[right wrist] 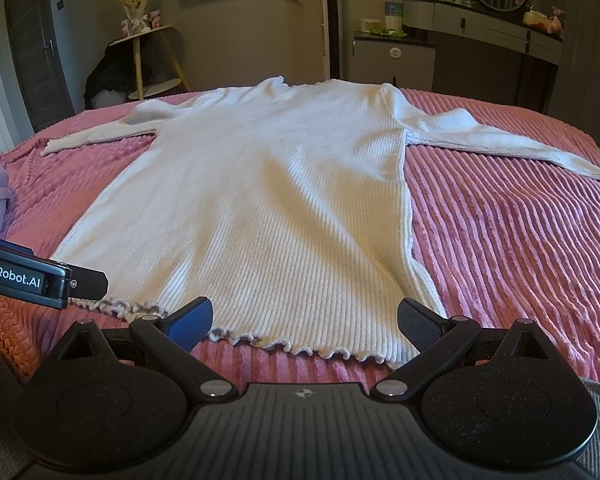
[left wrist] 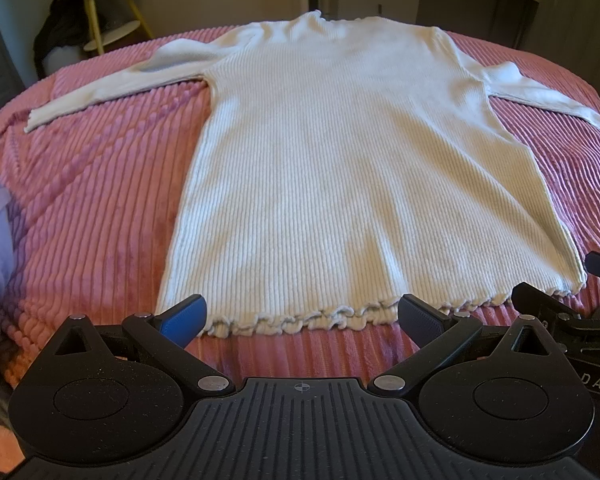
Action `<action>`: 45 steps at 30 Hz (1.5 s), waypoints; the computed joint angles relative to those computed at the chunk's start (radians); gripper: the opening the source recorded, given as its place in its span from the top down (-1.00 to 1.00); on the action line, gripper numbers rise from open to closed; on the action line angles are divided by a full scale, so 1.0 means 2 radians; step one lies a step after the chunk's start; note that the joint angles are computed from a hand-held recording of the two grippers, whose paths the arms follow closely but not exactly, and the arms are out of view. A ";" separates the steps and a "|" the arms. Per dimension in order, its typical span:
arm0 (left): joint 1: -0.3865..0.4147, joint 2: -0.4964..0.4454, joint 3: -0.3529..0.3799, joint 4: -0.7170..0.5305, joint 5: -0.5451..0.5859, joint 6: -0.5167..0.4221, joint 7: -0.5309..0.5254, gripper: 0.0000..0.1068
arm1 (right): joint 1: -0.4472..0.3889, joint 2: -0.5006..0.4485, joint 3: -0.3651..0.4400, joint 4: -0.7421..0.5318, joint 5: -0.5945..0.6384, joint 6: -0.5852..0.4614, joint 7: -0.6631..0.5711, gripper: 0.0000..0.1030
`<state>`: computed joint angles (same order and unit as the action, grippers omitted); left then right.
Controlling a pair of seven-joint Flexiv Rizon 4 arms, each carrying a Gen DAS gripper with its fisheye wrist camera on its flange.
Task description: Fold small clothes
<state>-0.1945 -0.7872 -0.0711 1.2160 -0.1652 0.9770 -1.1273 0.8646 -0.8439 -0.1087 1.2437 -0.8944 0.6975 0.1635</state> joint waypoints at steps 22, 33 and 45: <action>0.001 0.000 -0.001 -0.002 -0.001 -0.002 -0.002 -0.93 | -0.001 0.003 -0.001 0.007 -0.006 0.018 -0.001 -0.92; -0.007 0.000 0.007 -0.005 0.012 0.004 -0.008 -0.93 | -0.009 0.008 0.000 0.020 -0.002 0.045 0.018 -0.92; -0.012 -0.008 0.012 -0.026 0.023 -0.011 -0.012 -0.93 | -0.016 0.017 -0.025 0.054 -0.033 0.127 0.074 -0.92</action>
<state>-0.2193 -0.8032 -0.0480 1.1635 -0.1193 0.9552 -1.1505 0.8316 -0.8091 -0.1587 1.3515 -0.9601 0.9521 0.3124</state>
